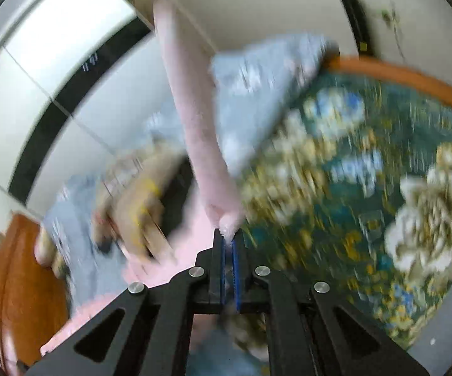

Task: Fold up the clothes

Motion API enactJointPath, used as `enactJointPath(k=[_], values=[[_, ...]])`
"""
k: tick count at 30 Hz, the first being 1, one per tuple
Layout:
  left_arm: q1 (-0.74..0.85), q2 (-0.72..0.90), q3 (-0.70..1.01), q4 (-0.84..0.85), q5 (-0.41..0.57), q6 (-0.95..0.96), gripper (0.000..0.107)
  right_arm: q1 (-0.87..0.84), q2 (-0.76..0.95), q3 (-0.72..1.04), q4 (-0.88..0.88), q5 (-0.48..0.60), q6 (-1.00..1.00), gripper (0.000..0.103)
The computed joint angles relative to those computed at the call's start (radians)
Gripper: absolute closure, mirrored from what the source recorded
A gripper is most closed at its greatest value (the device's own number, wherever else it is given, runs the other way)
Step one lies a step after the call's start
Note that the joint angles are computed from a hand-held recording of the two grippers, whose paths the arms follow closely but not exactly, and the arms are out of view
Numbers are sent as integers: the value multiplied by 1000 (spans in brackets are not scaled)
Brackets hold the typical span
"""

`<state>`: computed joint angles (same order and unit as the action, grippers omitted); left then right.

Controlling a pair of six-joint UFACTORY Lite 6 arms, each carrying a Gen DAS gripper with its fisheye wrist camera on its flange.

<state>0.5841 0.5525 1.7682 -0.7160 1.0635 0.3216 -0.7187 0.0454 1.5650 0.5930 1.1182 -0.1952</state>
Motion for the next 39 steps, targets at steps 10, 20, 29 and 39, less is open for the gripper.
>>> enactJointPath(k=[10, 20, 29, 39], values=[[112, -221, -563, 194, -181, 87, 96, -236, 15, -611, -16, -161, -281, 99], [144, -230, -531, 342, -204, 13, 95, -311, -26, -635, 1, -217, -437, 100], [143, -181, -458, 404, -181, -54, 92, -300, 145, -556, 107, -297, -402, 57], [137, -69, -275, 420, -56, -172, 77, -174, 249, -467, 66, -404, -215, 95]])
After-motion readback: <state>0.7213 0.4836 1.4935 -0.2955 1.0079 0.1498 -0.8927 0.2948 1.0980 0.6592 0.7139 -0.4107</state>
